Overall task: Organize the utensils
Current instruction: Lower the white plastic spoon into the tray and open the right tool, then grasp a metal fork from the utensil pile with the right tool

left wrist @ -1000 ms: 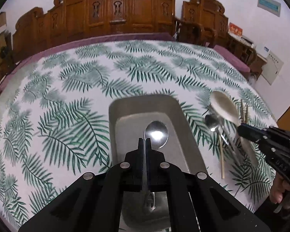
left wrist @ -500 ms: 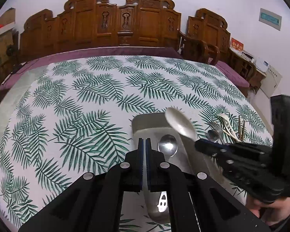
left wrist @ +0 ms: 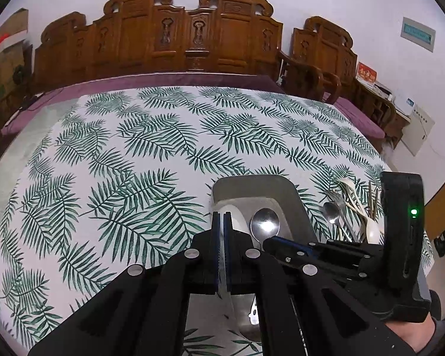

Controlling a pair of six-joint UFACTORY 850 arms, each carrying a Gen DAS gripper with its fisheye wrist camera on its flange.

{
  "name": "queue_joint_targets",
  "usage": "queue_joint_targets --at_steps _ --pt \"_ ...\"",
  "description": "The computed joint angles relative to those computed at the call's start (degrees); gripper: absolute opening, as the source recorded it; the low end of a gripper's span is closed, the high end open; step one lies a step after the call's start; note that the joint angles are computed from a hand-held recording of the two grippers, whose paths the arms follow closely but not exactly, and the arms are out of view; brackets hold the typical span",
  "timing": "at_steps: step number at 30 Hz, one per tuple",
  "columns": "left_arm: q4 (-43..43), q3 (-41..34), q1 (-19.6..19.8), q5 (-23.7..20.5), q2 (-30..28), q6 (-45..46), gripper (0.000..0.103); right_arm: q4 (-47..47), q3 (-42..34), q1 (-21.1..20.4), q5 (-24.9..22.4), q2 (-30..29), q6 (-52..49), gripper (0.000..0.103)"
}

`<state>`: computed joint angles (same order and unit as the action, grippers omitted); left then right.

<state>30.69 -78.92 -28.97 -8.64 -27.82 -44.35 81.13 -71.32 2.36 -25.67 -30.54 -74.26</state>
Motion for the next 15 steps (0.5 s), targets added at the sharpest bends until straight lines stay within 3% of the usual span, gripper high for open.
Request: queue_joint_targets --at_steps 11,15 --pt "-9.2 -1.1 -1.5 0.8 -1.0 10.0 0.001 10.9 5.4 -5.2 2.6 6.9 -19.8 0.008" --pt "-10.9 -1.7 -2.6 1.2 -1.6 12.1 0.013 14.4 6.3 -7.6 5.3 8.1 -27.2 0.008"
